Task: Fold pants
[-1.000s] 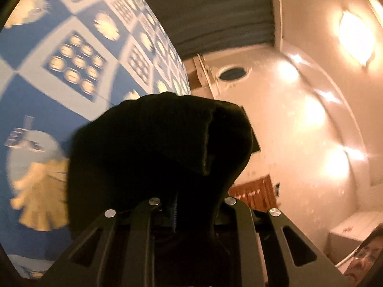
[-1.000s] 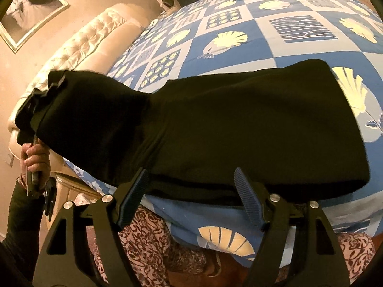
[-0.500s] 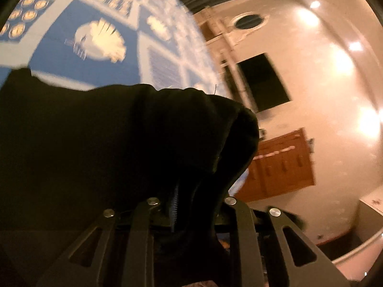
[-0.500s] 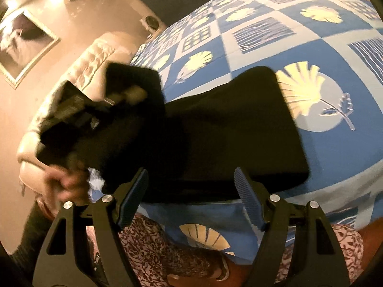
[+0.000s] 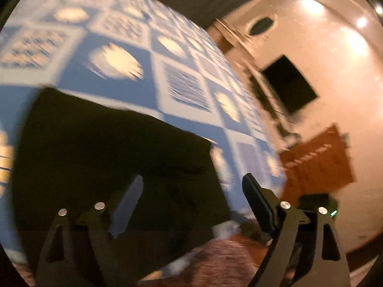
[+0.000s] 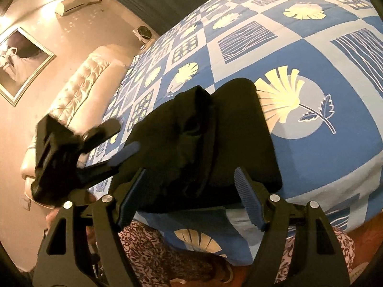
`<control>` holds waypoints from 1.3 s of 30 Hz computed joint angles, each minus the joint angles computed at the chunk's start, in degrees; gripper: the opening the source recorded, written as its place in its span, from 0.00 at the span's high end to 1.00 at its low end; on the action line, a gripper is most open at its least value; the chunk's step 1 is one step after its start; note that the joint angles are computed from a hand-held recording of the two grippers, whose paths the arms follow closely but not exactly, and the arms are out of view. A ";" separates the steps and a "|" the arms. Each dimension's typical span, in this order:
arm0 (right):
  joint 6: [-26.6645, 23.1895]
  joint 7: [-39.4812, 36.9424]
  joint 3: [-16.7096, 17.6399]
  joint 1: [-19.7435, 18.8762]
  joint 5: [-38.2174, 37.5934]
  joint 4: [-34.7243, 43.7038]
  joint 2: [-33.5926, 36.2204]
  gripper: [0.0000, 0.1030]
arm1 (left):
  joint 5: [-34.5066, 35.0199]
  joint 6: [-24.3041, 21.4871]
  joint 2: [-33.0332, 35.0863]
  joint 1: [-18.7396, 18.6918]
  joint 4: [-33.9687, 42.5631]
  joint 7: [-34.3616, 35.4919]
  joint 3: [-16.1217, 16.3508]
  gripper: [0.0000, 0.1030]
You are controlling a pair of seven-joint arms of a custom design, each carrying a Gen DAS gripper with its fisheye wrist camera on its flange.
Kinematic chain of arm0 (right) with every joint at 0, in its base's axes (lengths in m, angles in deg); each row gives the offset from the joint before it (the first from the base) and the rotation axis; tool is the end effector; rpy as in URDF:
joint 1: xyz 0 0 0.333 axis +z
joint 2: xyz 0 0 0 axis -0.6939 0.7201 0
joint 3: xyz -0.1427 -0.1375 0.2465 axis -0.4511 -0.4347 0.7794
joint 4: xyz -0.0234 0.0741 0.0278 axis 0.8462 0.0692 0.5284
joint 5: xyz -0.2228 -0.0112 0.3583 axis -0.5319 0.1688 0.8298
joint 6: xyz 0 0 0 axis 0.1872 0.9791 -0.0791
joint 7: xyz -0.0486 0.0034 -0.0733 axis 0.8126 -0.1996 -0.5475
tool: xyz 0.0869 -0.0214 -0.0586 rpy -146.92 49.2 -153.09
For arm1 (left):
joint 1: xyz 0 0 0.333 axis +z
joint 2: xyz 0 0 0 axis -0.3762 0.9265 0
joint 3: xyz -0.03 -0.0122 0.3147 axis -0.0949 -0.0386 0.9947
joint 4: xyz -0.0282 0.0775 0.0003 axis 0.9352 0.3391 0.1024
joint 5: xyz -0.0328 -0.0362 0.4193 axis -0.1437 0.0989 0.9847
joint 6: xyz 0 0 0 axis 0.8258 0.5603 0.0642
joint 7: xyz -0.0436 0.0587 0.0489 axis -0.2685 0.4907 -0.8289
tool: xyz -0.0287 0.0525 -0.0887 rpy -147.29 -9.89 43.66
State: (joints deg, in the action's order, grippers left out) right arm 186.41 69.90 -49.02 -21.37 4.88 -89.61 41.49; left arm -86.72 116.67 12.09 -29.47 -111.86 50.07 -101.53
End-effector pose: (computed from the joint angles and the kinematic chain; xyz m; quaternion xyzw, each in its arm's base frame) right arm 0.5236 0.2522 0.3817 -0.6034 0.6634 0.0775 0.4355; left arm 0.5870 -0.1767 0.3931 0.6588 -0.6176 0.4284 0.0313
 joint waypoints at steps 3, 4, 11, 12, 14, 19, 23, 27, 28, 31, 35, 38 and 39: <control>-1.34 2.64 -0.18 -0.52 -1.87 2.17 2.37 0.28 | 13.97 8.46 -4.37 -0.92 -7.04 -13.36 1.67 0.17; -1.72 3.79 -0.14 -0.72 -3.14 3.11 3.37 0.28 | 16.68 10.38 -5.55 -0.53 -9.42 -16.96 2.41 0.17; -3.64 20.11 1.01 -1.67 -22.78 9.31 10.01 0.28 | 27.68 14.49 -4.52 2.66 -13.43 -32.92 5.10 0.17; -3.71 22.84 1.03 -1.59 -26.11 9.64 10.46 0.28 | 28.73 14.68 -4.21 3.06 -13.56 -33.84 5.15 0.17; -4.23 25.93 1.49 -1.94 -30.67 10.24 11.27 0.28 | 24.91 14.67 -3.50 3.99 -12.94 -30.71 4.18 0.18; -6.23 29.91 3.08 -3.46 -37.91 11.10 12.34 0.72 | 18.92 12.11 -2.79 5.33 -12.04 -27.87 3.21 0.17; -6.29 28.57 4.29 -4.45 -38.18 11.36 12.01 0.84 | 19.74 11.73 -2.88 5.37 -12.08 -28.18 3.33 0.17; -5.91 23.51 5.05 -5.69 -33.60 10.47 9.60 0.90 | 20.22 11.15 -3.11 5.35 -12.13 -28.27 3.42 0.17; -5.53 22.58 4.80 -5.70 -33.00 10.14 8.85 0.90 | 19.58 10.85 -3.06 5.38 -12.00 -27.63 3.37 0.17; -5.38 21.08 3.67 -5.69 -31.53 9.21 7.15 0.91 | 18.29 10.08 -3.05 5.20 -11.75 -25.77 3.14 0.17; -4.65 23.52 1.62 -5.44 -33.97 8.29 6.73 0.93 | 16.91 8.88 -2.93 4.71 -11.30 -23.14 2.84 0.17; -4.98 25.06 0.80 -6.05 -34.84 7.42 7.25 0.95 | 16.63 8.33 -2.86 4.12 -11.16 -21.80 2.62 0.17; -5.22 25.32 0.78 -6.25 -35.03 7.46 7.79 0.95 | 16.96 8.34 -2.79 3.92 -11.17 -21.73 2.59 0.17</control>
State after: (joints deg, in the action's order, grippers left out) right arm 181.19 95.22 -48.24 -27.61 -30.15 -82.15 49.28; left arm -69.76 125.02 9.30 -25.55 -123.03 28.34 -98.94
